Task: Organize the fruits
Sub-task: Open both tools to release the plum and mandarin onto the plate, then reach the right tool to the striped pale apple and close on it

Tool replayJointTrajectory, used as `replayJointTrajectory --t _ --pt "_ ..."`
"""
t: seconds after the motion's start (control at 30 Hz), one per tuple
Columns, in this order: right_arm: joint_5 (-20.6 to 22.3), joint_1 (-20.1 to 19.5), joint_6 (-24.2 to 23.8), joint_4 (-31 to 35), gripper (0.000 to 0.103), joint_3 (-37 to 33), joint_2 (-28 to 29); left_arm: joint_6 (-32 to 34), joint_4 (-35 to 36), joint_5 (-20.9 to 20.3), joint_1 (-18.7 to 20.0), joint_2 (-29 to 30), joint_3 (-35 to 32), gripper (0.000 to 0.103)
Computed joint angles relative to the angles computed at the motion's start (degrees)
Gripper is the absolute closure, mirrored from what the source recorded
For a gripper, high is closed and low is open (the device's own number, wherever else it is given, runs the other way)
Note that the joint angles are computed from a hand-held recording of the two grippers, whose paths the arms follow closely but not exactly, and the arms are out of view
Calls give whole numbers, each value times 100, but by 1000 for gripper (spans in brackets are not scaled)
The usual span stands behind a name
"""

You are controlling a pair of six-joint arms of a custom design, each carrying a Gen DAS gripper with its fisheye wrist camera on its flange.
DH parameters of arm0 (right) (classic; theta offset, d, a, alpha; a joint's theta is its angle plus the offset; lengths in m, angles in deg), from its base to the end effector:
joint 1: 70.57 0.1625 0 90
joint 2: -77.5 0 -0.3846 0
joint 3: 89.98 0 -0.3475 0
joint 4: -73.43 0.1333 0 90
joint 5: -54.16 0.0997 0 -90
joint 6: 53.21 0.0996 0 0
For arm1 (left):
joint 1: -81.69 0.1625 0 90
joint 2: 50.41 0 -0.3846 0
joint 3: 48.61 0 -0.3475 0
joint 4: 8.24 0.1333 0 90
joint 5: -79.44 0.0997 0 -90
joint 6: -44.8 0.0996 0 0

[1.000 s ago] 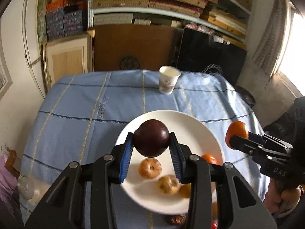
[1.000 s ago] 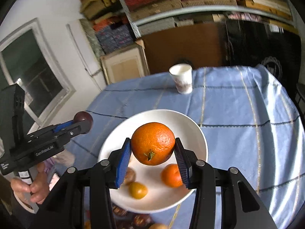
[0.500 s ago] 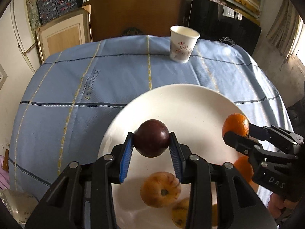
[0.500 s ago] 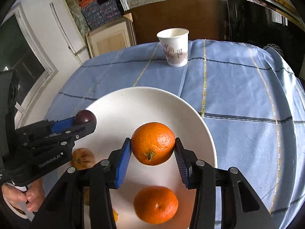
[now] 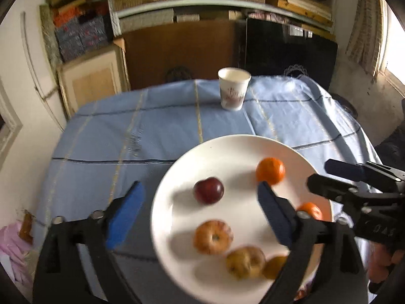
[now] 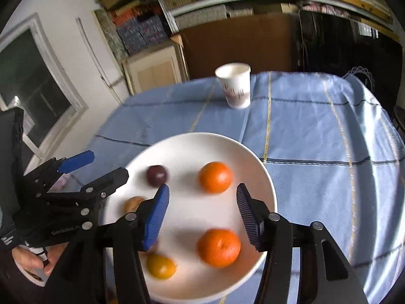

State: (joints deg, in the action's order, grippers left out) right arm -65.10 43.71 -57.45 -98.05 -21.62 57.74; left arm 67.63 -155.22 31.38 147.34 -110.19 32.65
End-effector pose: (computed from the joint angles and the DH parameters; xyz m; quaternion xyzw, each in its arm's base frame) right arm 0.3743 -0.6239 0.0130 0.1593 -0.9170 0.3118 0.1909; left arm -0.0823 -0.6665 0.3652 0.2559 0.8587 -0.2892 0.3370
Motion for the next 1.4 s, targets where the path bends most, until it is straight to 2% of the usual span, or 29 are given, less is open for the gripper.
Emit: replayJointTrajectory --t 0.17,0.27,0.33,0.47,0.53,0.67,0.83,0.93,1.07,1.23,1.3,1.4 --pt "124 165 -113 -1449 47 1678 -675 125 -463 -60 -294 -1135 1424 8" --pt "103 203 -305 -2323 46 2502 -864 245 -751 -88 -422 -1790 2269 7" --pt "86 194 -452 -2766 46 2976 -930 404 -1058 -299 -429 -2242 2853 7" --pt "-50 171 -621 -2886 46 3433 -921 532 -1230 -623 -332 -2966 3690 7" --pt "121 95 -607 -2852 46 3635 -949 543 -1307 -864 -200 -3184 3882 7" --pt "85 83 -571 -2672 46 3752 -945 63 -826 -1436 182 -3451 3839 7" --pt "-72 146 -605 -2438 46 3662 -839 -62 -724 -1594 359 -3461 3795 7" --pt "-361 209 -680 -2285 46 3517 -670 -57 -817 -1498 356 -3405 3839 7" --pt "-641 274 -841 -2314 46 3382 -500 -57 -726 -1593 387 -3385 3806 7" --pt "-973 327 -919 -2273 62 3230 -356 -54 -774 -1552 380 -3418 3824 7" --pt "-956 325 -952 -2293 62 3248 -370 -59 -773 -1530 389 -3418 3812 6" --pt "-704 262 -823 -2430 62 3414 -528 -127 -560 -1588 456 -3412 3736 7"
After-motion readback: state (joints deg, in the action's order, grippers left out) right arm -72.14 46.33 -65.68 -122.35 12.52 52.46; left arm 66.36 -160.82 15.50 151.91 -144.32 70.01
